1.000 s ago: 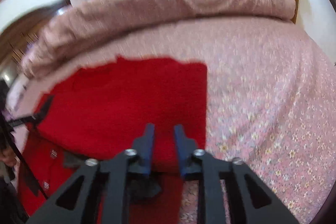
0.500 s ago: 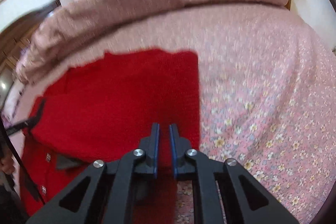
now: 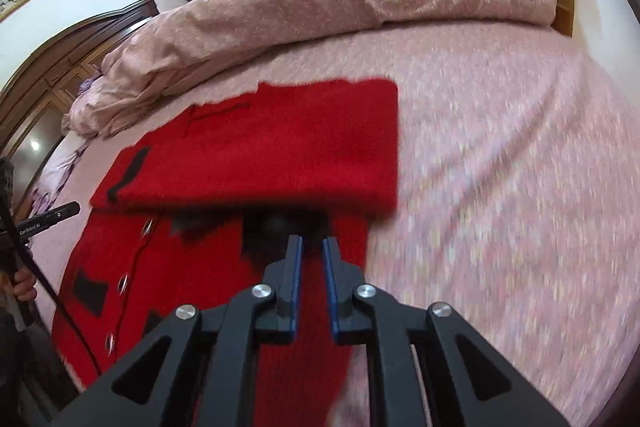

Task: Fold small clothes

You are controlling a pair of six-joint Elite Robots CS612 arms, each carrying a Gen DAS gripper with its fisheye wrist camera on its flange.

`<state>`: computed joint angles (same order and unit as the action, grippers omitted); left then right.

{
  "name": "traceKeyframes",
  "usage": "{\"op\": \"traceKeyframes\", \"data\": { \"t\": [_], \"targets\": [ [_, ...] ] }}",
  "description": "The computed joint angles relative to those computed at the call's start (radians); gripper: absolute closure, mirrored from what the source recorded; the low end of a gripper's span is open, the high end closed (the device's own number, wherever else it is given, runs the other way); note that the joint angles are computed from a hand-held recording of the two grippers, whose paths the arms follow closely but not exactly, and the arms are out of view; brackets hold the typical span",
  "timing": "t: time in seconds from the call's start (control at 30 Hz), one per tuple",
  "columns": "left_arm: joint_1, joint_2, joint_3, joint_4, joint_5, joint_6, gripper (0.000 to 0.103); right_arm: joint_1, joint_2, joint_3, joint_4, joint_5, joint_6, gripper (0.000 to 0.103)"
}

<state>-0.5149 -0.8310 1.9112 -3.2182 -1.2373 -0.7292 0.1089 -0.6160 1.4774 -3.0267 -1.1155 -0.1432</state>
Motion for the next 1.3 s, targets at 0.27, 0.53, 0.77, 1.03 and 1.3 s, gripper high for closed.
{"op": "traceKeyframes", "data": {
  "t": [0.27,0.53,0.77,1.03,1.3],
  "targets": [
    [-0.042,-0.041,0.163,-0.035,-0.042,-0.149,0.059,-0.06,-0.061,0.182,-0.002,0.179,-0.003,0.064],
    [-0.052,-0.027,0.217,-0.168,-0.14,-0.233,0.055,-0.094,-0.078,0.269,-0.033,0.258,0.115,0.041],
    [-0.051,0.006,0.229,-0.331,-0.306,-0.275,0.046,-0.103,-0.076,0.289,0.017,0.351,0.101,0.04],
    [-0.038,0.021,0.235,-0.4,-0.336,-0.338,0.046,-0.117,-0.054,0.293,-0.009,0.451,0.183,0.04],
    [-0.04,0.024,0.243,-0.418,-0.328,-0.355,0.047,-0.137,-0.046,0.306,0.004,0.494,0.194,0.05]
  ]
}}
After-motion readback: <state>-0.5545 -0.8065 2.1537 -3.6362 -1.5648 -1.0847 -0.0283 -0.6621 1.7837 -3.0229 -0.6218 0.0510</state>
